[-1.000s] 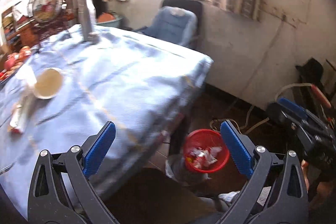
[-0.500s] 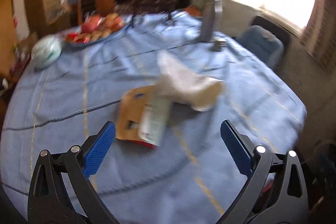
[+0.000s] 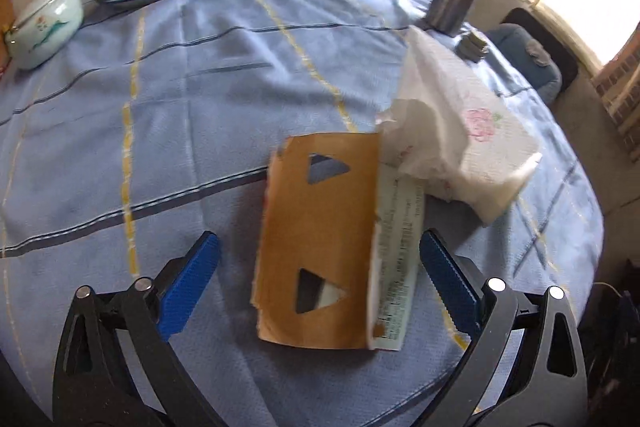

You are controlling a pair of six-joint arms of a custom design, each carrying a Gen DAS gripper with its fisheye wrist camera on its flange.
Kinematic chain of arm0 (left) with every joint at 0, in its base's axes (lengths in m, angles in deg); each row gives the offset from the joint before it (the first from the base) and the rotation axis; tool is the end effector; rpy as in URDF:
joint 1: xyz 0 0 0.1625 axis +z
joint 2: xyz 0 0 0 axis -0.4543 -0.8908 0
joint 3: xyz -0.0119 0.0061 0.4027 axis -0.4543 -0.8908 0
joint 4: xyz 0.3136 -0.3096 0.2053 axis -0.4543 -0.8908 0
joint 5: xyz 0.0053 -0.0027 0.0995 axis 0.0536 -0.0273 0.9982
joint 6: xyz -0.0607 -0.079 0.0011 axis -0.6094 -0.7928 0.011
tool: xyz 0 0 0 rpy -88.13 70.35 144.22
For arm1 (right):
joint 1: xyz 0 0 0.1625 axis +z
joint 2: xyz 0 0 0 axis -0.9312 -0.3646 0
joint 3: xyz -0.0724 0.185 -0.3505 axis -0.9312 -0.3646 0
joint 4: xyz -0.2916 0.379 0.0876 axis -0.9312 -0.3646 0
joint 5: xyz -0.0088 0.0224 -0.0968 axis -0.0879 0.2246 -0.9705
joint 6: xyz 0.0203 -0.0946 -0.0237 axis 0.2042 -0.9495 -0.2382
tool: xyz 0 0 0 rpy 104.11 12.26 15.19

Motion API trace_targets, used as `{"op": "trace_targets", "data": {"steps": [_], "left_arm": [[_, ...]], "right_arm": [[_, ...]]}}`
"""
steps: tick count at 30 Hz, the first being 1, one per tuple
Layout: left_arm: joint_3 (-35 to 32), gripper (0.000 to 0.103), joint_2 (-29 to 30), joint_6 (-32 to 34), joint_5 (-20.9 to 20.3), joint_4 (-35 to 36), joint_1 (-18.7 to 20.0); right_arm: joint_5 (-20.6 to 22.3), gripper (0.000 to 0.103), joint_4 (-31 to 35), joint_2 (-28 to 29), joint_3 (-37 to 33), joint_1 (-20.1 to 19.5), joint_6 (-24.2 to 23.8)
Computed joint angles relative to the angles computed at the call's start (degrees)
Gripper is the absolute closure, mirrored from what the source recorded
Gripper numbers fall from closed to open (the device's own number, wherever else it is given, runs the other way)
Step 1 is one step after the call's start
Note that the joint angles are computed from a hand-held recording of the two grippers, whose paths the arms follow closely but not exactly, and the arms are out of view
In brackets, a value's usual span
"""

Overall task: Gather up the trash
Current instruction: 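Grasp the brown cardboard sleeve with the left tool while the right tool grasps the white paper cup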

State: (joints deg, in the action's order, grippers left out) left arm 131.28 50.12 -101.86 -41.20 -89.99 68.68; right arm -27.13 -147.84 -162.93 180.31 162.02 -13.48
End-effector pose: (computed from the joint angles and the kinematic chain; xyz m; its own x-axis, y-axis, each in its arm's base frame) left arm -0.4941 -0.7006 0.1203 -0.8267 0.1916 -0.5290 0.4048 0.8555 -0.3228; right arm 0.1326 -0.5054 0.5283 -0.8671 -0.0556 0.4951 -0.4218 0.6107 -0.6702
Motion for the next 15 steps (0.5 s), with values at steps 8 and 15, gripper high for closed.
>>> {"op": "trace_targets", "data": {"steps": [8,15], "left_arm": [[1.1,0.046,-0.4,2.5,3.7,-2.7,-1.2],[3.4,0.046,-2.6,2.2,8.0,-8.2,-1.9]], "right_arm": [[0.1,0.017,4.8,13.2,-10.9,1.6,2.6],[-3.2,0.01,6.5,23.4,-19.4,2.8,5.2]]}}
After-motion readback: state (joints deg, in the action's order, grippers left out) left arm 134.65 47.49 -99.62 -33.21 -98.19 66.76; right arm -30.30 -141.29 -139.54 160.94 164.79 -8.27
